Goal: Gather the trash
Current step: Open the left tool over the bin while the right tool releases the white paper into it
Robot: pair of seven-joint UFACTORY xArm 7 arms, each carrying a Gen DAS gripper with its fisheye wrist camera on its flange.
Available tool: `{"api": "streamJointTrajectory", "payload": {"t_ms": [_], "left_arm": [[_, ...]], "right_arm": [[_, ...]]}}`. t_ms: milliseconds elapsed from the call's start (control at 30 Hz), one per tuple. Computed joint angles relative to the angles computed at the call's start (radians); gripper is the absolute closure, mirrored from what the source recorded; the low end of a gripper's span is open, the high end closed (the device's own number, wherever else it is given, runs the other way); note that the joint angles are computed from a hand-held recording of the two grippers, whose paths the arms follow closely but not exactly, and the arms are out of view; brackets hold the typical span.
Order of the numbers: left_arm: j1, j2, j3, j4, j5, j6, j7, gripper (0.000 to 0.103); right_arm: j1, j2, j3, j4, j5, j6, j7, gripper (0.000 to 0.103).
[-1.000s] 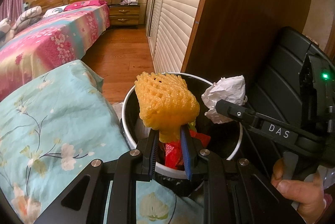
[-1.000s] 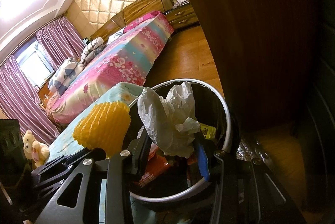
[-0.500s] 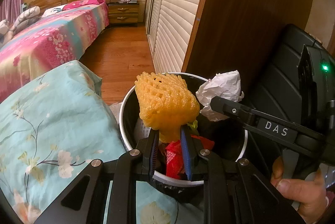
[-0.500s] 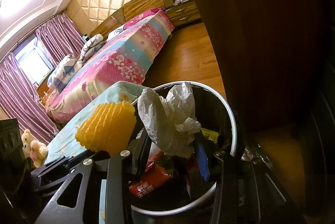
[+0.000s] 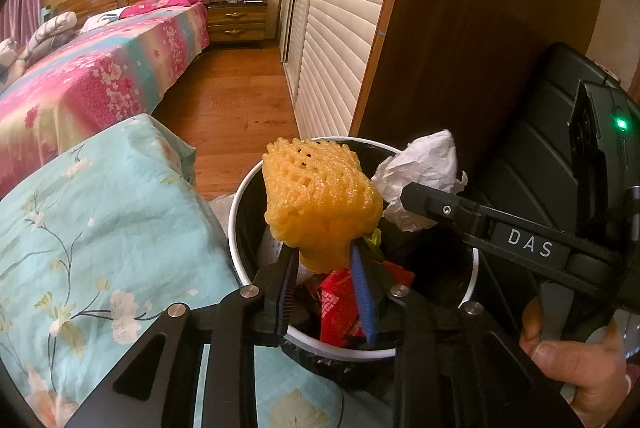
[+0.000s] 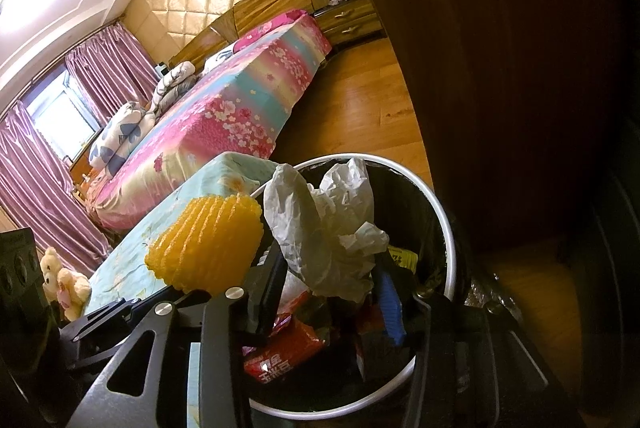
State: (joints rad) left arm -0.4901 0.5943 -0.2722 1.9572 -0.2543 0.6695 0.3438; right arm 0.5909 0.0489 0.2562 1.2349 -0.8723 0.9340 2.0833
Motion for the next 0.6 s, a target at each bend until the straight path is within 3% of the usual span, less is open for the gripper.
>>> {"api": "streamJointTrajectory", "payload": {"t_ms": [233,600], "left_arm": [[0.014,-0.036,-0.003,-0.050,-0.014,-0.033,0.002,0.060],[0.120,-0.206,-0.037,-0.305,-0.157,-0.118,0.062,0.054]], "right_arm": [[0.000,-0.011,0.003,-0.010,-0.016,-0.003,0.032,0.042],[0.044,0.009,0.030,0.028,-0.074,0.048,0.121,0.027]]}}
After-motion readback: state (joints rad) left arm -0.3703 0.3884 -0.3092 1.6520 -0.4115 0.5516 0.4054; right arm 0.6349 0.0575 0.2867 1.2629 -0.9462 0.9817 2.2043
